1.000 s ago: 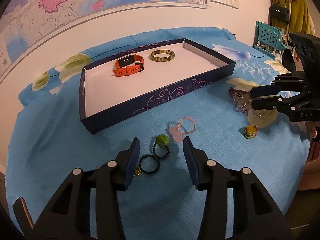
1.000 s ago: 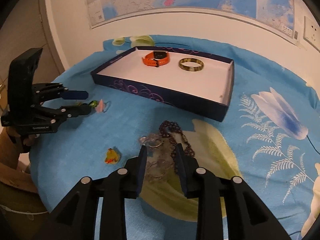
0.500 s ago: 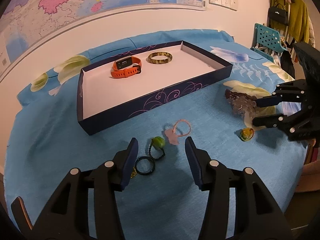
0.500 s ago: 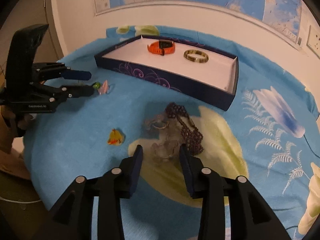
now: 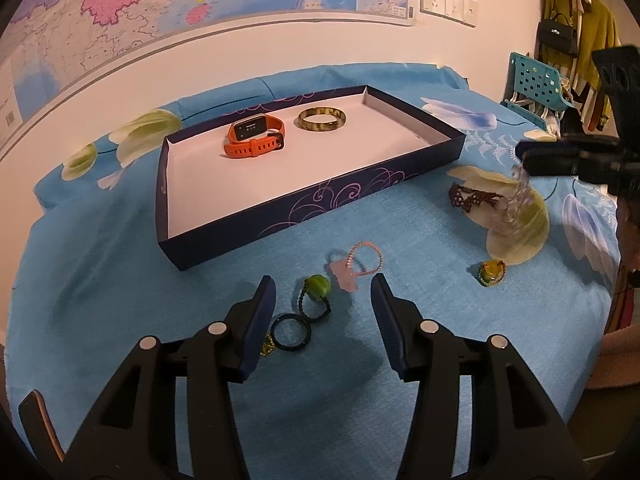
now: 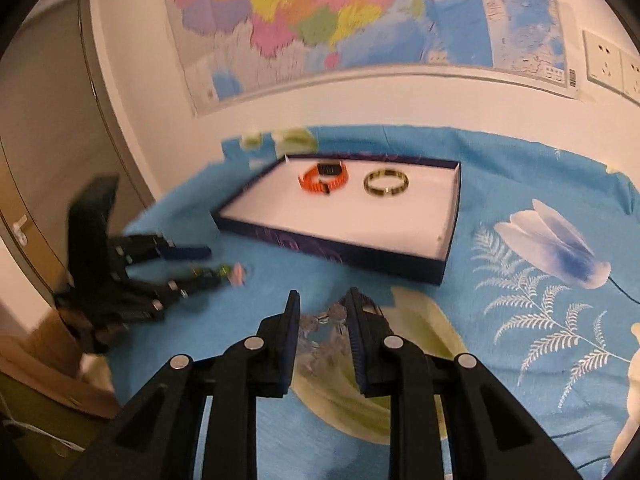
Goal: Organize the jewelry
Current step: 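Grasp the clear crystal bracelet with the right tool while the left tool grasps the pink beaded bracelet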
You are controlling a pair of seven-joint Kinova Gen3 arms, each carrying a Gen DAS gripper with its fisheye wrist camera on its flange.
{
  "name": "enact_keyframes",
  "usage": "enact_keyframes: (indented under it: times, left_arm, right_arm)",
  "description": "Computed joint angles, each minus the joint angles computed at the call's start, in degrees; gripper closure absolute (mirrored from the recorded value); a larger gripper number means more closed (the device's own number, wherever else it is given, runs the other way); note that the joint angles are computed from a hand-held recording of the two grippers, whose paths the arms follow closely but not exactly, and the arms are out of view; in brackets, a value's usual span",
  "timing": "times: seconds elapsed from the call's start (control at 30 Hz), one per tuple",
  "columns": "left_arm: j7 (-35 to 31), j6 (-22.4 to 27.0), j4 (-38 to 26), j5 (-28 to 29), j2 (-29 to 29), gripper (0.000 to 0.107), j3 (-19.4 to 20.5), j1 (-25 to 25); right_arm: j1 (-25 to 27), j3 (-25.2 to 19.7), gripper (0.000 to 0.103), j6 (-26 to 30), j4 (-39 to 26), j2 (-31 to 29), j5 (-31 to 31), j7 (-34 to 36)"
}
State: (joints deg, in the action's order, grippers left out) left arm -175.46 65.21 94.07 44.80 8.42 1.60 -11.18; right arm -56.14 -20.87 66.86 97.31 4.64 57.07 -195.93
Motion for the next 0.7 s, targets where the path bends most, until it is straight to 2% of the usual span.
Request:
enact_keyframes:
  times: [0.03, 0.1, 0.2, 0.27, 0.37, 0.4, 0.43, 0.47, 0.53, 0.57, 0.63, 0.67, 0.7]
  left_arm:
    - [-0.10, 0.01, 0.10, 0.08, -0.06, 0.058, -0.03, -0.04]
    - [-0.20, 0.05, 0.13, 0.17, -0.06, 0.058, -0.05, -0.06]
    - [-0.26, 0.03, 0.26, 0.26, -0.16, 0.058, -0.08, -0.05]
    - [-0.24, 0.05, 0.29, 0.40, -0.16, 0.057, -0.14, -0.09]
    - [-0.23, 0.36, 0.15, 0.45, -0.07, 0.056, -0.14, -0.14]
    - [-0.18, 0.36, 0.05, 0.40, -0.02, 0.055, -0.11, -0.09]
    - [-0.22, 0.45, -0.01, 0.32, 0.00, 0.055, -0.08, -0.07]
    - [-0.25, 0.49, 0.01, 0.28, -0.05, 0.055, -0.08, -0.06]
    - [-0.22, 0.65, -0.08, 0.20, 0.01, 0.055, -0.04, 0.00]
    - [-0.12, 0.72, -0.15, 0.13, 0.04, 0.055, -0.02, 0.04]
    - [-0.04, 0.59, -0.09, 0.06, 0.00, 0.055, 0.00, 0.11]
    - [-0.03, 0.47, 0.00, 0.07, -0.07, 0.055, 0.01, 0.14]
    - [0.05, 0.35, 0.07, 0.02, -0.16, 0.055, -0.01, 0.18]
  right_arm:
    - [0.10, 0.15, 0.102, -0.73, 0.48, -0.43, 0.32, -0.62]
    - [0.84, -0.02, 0.103, -3.14, 2.06, -1.95, 1.43, -2.97]
    - [0.86, 0.64, 0.103, -2.11, 1.54, -1.45, 0.00, -1.94]
    - [2.39, -0.23, 0.103, -3.47, 2.49, -2.18, -1.16, -2.66]
    - [2.62, -0.64, 0.096, -1.81, 1.70, -1.64, -4.19, -0.55]
    - [3.71, -1.57, 0.083, -2.54, 2.01, -1.87, -5.20, -0.28]
    - [3.73, -1.56, 0.066, -2.33, 1.78, -1.70, -6.52, 0.43]
    - [2.68, -0.71, 0.059, -1.19, 1.10, -1.00, -8.03, 1.68]
    - [2.87, -0.53, 0.057, -1.54, 0.58, -0.13, -10.82, 4.64]
    - [2.78, -0.29, 0.057, -1.58, 0.45, 0.28, -11.73, 5.59]
    - [2.26, 0.27, 0.076, -0.95, -0.42, 1.63, -12.82, 7.58]
    - [1.86, 0.60, 0.082, -1.86, 0.02, 1.37, -12.12, 7.30]
    - [1.53, 0.83, 0.095, -2.16, 0.19, 1.11, -11.42, 6.87]
